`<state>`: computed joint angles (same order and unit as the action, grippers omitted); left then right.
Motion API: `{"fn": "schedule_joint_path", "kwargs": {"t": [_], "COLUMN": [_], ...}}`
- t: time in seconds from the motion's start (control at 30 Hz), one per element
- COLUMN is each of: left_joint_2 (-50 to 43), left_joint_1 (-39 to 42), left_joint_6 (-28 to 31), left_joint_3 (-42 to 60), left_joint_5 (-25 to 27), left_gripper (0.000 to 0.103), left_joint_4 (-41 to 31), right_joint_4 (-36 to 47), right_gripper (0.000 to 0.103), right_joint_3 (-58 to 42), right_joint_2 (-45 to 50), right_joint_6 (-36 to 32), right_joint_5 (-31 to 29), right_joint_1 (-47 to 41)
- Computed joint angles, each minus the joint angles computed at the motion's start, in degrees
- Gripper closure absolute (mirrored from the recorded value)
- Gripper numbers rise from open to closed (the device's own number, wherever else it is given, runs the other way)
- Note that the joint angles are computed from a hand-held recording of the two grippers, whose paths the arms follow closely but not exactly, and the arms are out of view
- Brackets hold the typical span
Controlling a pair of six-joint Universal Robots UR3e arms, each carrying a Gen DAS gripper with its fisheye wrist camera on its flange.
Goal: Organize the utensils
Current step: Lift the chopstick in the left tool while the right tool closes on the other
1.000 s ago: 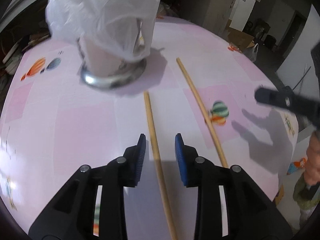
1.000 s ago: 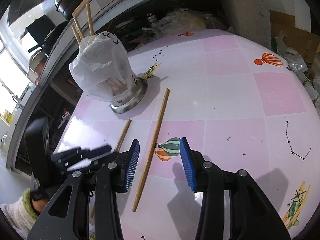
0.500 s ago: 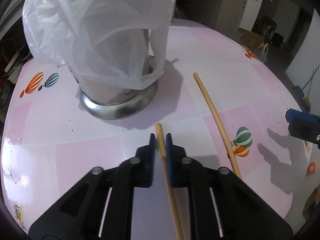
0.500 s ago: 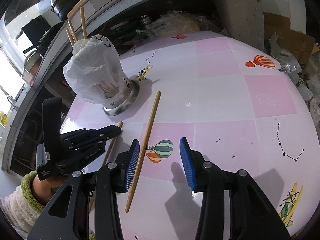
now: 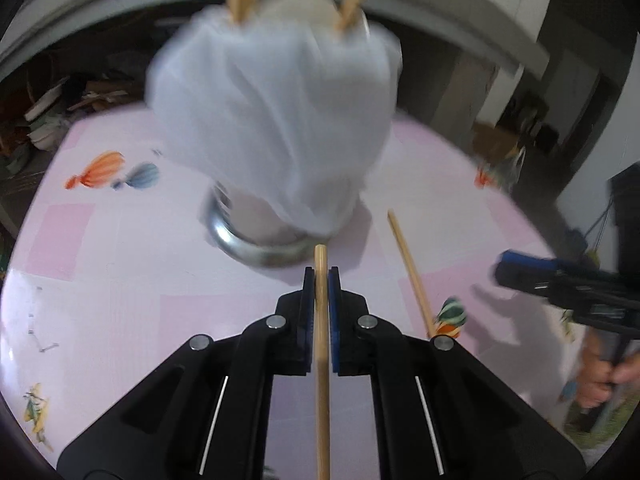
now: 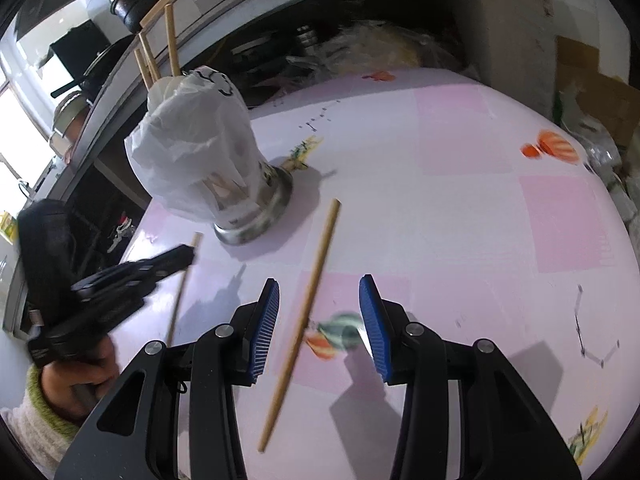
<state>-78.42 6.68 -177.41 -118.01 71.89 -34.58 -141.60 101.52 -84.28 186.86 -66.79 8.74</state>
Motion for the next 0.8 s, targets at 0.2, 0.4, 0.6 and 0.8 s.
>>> {"fn": "schedule_joint_path", "kwargs": {"t": [0.2,0.4,0.6,0.8], "left_joint_2": [14.2,27.7,36.0,41.1], "left_joint_1": [11.1,26.0,37.4,45.7], "left_joint_6": [3.4,11.9,21.4,31.7], "left_joint_3": [-0.6,0.2,3.0,5.9], "left_joint_5": [-9.4,-21.2,-29.7,-35.1], "left_gripper": [0.097,0.097,0.097,0.097], "left_joint_4": [-9.2,-25.4,-41.8,-57.4], "right_joint_4": [4.0,10.4,18.1,24.8], "right_gripper": [0.062,0.062,0.073,0.082], "right_joint_3": [-13.6,-27.7,-40.9,-49.9], "right_joint_2": [10.7,21.0,29.3,34.4], "right_joint_6": [-0.8,-2.6,-4.2,-4.6], "right_joint_5": [-2.9,-9.3,-15.7,-20.1], "right_joint_1": [3.0,6.9,10.3,12.4]}}
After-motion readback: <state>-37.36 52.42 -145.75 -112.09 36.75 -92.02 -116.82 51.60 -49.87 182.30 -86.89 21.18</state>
